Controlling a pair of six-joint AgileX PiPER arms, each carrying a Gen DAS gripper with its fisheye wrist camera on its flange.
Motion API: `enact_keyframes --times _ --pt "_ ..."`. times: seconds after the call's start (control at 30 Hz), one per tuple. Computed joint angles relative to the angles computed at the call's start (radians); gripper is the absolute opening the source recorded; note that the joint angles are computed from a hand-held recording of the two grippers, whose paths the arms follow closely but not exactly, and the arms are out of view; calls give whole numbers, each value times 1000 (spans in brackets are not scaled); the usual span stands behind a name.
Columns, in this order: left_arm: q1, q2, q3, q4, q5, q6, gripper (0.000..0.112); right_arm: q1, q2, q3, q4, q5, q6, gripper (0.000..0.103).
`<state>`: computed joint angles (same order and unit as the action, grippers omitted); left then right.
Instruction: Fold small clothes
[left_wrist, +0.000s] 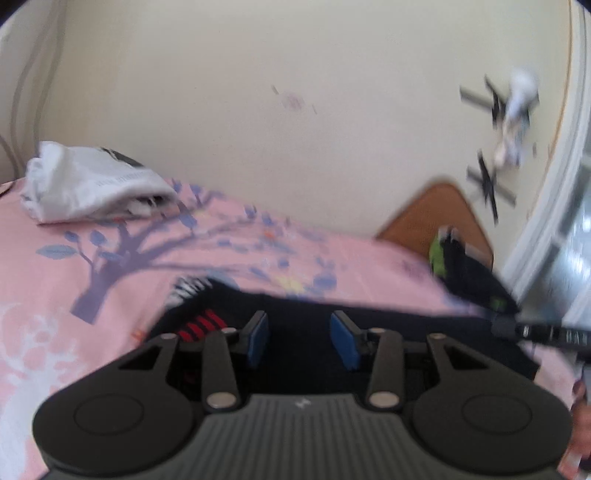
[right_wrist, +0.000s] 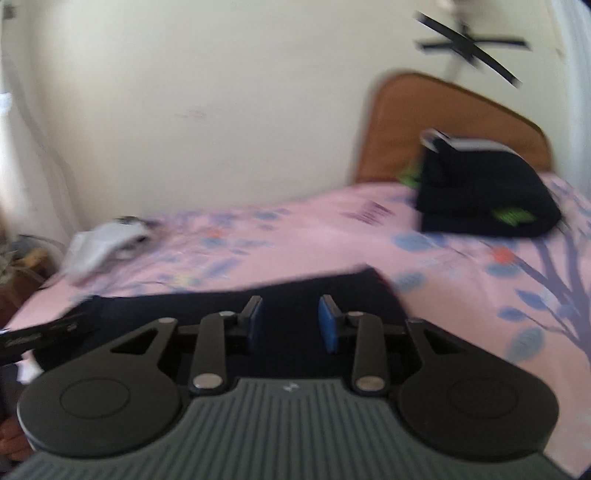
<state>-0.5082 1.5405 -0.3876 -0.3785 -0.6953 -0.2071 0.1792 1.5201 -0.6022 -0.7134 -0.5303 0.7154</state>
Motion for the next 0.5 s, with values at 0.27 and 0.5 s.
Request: enact_keyframes --times 0.27,0.5 --pt "4 33 -138 -288 212 310 17 252 195 -241 -240 124 187 34" --pt "-46 31 -118 -369 162 370 21 84 130 -133 -448 -12 357 32"
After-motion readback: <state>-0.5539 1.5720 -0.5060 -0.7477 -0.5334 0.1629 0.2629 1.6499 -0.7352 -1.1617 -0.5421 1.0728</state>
